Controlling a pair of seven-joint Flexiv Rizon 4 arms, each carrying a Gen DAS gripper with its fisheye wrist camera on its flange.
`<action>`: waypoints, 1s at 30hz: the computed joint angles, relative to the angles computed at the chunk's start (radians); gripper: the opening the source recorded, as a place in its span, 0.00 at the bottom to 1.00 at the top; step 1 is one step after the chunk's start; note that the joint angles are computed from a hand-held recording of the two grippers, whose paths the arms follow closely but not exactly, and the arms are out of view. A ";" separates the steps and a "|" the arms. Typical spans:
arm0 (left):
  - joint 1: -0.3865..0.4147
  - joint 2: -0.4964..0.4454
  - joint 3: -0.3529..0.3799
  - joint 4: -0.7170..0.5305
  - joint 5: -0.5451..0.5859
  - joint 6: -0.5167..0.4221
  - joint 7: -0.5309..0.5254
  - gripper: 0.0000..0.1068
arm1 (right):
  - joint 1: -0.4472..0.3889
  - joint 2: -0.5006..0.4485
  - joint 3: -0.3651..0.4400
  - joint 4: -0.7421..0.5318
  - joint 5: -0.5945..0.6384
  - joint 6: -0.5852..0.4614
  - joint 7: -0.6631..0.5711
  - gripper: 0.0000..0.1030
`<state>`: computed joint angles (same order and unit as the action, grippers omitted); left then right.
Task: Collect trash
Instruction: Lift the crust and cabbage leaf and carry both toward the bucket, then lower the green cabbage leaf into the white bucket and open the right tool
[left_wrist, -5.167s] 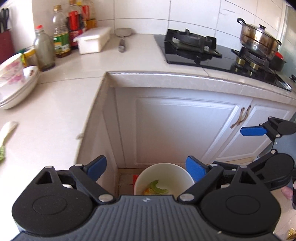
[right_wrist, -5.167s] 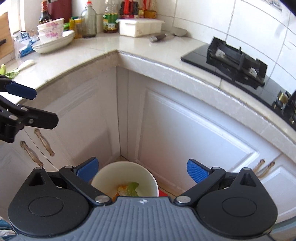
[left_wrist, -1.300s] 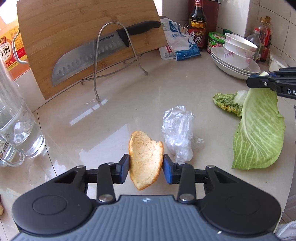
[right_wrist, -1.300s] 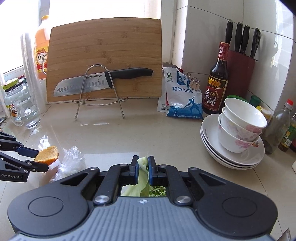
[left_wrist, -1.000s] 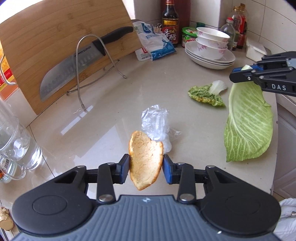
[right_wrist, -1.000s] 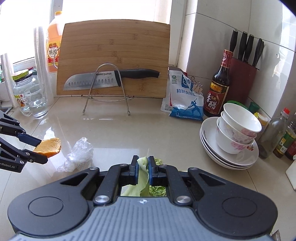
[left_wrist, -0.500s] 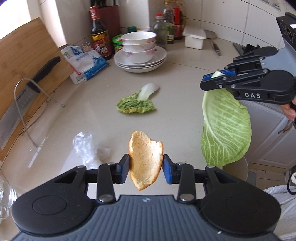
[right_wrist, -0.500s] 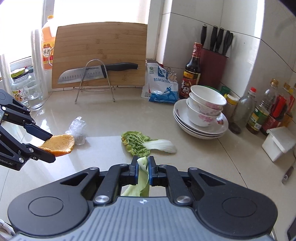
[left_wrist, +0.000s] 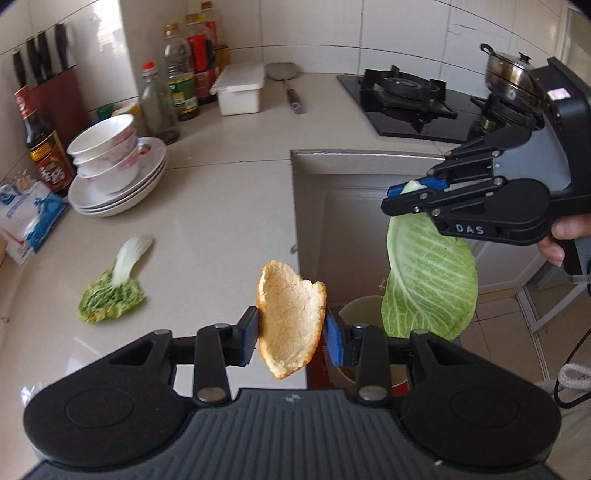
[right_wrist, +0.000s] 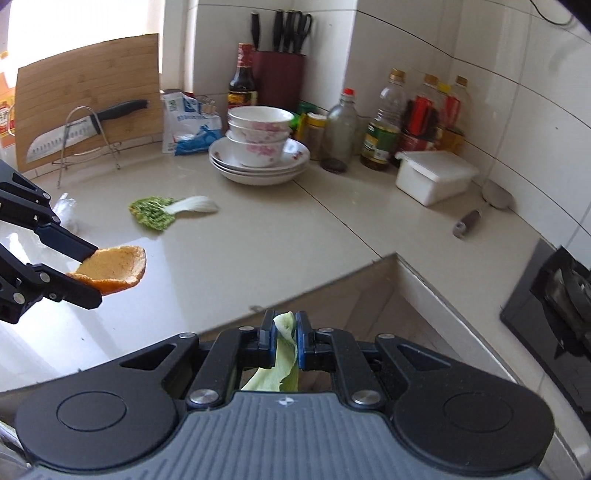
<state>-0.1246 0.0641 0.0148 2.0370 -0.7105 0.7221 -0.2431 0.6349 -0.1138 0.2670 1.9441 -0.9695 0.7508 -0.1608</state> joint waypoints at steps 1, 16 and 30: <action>-0.007 -0.001 -0.006 0.002 -0.005 -0.006 0.007 0.34 | -0.004 0.012 0.003 0.023 0.011 -0.007 0.018 0.12; -0.113 -0.030 -0.069 0.044 -0.021 0.034 0.033 0.34 | -0.087 -0.020 -0.021 0.287 -0.008 0.148 0.252 0.12; -0.169 -0.091 -0.112 0.079 -0.014 0.159 -0.039 0.34 | -0.113 -0.201 -0.129 0.321 -0.159 0.360 0.423 0.13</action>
